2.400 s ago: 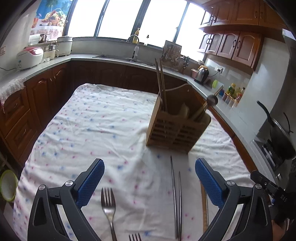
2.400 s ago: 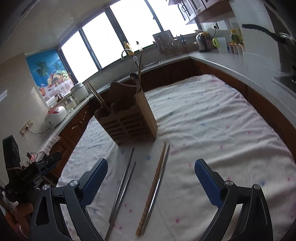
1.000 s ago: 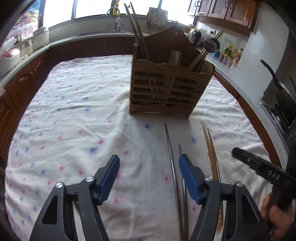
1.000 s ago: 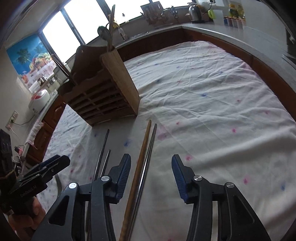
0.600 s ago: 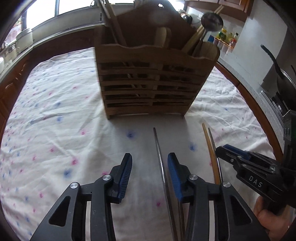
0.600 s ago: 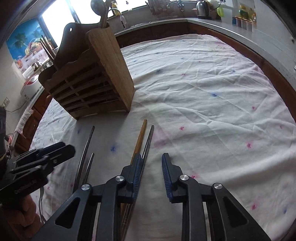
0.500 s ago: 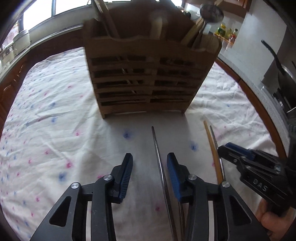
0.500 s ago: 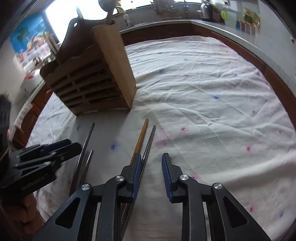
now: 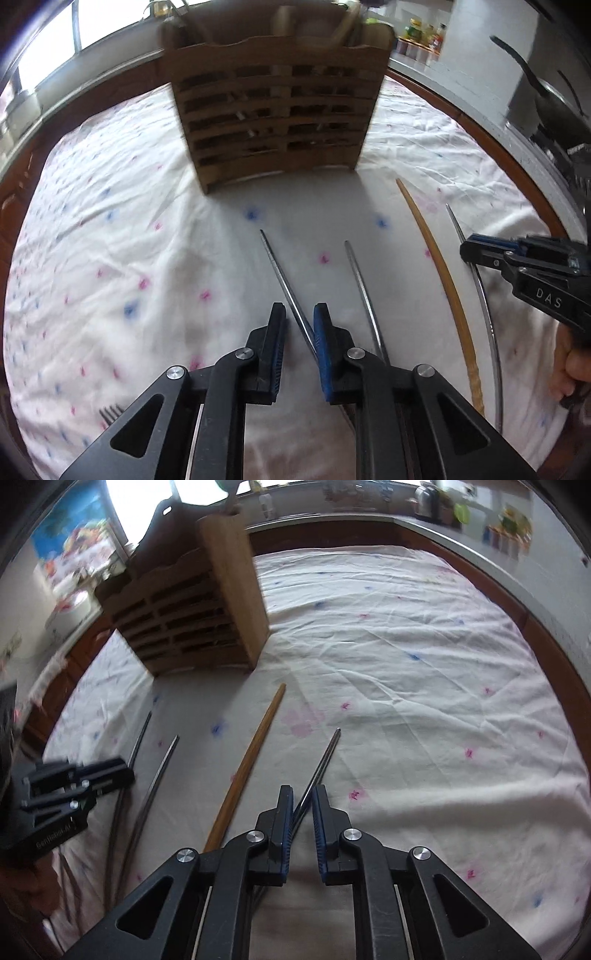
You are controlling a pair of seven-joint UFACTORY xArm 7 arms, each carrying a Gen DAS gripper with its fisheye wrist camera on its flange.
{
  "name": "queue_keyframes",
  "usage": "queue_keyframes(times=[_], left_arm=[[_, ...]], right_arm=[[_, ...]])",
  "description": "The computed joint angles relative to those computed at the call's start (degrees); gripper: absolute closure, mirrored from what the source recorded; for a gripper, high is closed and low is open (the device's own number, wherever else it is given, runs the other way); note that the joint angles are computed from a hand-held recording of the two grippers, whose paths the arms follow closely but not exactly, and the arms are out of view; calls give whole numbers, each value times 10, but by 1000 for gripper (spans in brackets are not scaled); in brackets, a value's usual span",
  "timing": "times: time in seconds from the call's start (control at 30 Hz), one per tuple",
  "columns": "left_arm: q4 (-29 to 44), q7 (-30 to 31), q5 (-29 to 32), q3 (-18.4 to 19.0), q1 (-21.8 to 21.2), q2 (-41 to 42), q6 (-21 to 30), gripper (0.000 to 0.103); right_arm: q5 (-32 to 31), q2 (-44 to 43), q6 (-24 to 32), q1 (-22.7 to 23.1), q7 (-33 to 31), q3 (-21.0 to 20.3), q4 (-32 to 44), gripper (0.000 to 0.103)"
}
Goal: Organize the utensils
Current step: 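Close the left tool on a steel chopstick while the right tool grasps another, then lift both steel chopsticks upright and carry them over the caddy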
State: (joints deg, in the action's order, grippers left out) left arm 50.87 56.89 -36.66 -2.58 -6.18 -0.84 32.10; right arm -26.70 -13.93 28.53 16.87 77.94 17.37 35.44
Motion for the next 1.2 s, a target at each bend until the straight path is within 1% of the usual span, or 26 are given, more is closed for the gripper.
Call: queue_keyframes(times=[0.1, 0.17, 0.27, 0.4, 0.47, 0.57, 0.6, 0.67, 0.8, 0.93, 1.03, 1.13, 1.2], left_arm=[[15, -21, -5, -1, 2, 15, 7, 88], [19, -43, 3, -6, 1, 21, -1, 88], [16, -54, 6, -10, 0, 19, -11, 88], [-7, -43, 5, -18, -10, 8, -53, 96], [-14, -28, -10, -18, -16, 3, -58, 97], [-17, -13, -16, -17, -21, -1, -50, 99], [-16, -4, -15, -11, -18, -7, -33, 99], [-15, -1, -10, -10, -20, -7, -28, 99], [0, -42, 40, -13, -23, 3, -21, 96], [0, -57, 72, -20, -29, 9, -45, 96], [-14, -40, 64, -22, -33, 1, -65, 99], [-15, -38, 50, -17, -32, -3, -56, 100], [-19, -28, 36, -12, -30, -13, -51, 100]], right_arm=[[-29, 9, -3, -12, 45, 12, 6, 90], [-57, 13, -3, -17, 81, 19, 8, 90], [-104, 19, 15, -14, 122, 29, 14, 90], [-141, 25, 35, -1, 153, 25, 21, 92], [-148, 18, 14, 1, 170, 15, 11, 94], [-142, 9, -15, 0, 170, 5, -3, 96], [-139, 8, -21, -1, 168, 5, -5, 97], [-138, 8, -26, -5, 166, 6, -7, 97], [-129, 13, -24, -7, 152, 8, -2, 96], [-124, 9, -48, -13, 152, 4, -13, 96], [-124, 7, -52, -18, 154, 9, -15, 97], [-116, 1, -69, -21, 153, 8, -21, 98], [-118, -13, -65, -25, 158, 17, -23, 98]])
